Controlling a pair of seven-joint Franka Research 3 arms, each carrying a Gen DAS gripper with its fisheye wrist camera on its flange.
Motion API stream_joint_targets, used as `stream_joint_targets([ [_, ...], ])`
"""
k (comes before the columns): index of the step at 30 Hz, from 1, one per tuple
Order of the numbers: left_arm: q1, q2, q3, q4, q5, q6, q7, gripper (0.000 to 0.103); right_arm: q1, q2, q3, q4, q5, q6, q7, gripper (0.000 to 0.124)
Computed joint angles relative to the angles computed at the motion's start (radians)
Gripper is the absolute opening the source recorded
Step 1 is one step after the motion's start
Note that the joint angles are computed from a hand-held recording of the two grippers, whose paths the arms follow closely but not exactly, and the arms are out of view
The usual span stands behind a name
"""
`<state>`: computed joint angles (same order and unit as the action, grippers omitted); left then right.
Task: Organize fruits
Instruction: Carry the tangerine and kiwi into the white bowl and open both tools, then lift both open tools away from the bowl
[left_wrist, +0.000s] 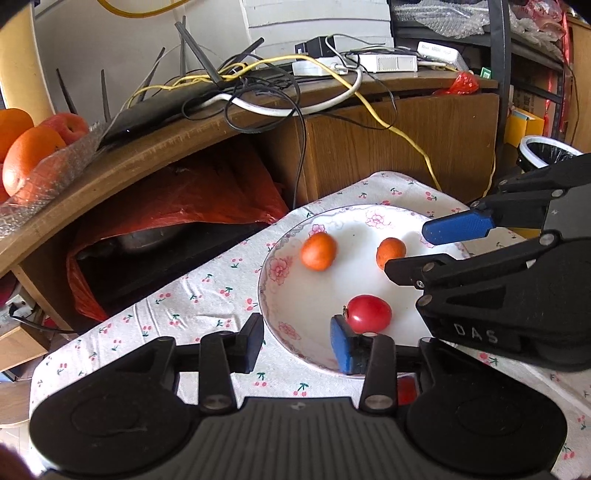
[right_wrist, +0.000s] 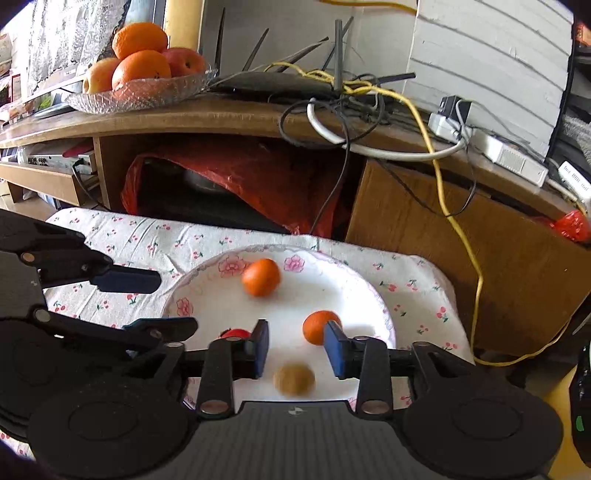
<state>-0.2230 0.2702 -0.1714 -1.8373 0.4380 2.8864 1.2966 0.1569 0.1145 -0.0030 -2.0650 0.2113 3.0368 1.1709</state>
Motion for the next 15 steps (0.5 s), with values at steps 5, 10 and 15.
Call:
stream_joint_targets([
  [5,0.019,-0.058,-0.016,-0.063,-0.029,0.025,0.023,0.053,0.0,-0.031,0.008,-0.023,0.017,0.005,-0.009,0.033],
  [10,0.039,-0.131,-0.027,-0.144,-0.076,0.039,0.052,0.053,0.007,-0.079,0.018,-0.063,0.036,0.015,-0.027,0.033],
  [15,0.063,-0.207,-0.031,-0.234,-0.158,0.052,0.089,0.054,0.015,-0.146,0.024,-0.121,0.096,-0.002,-0.075,0.033],
])
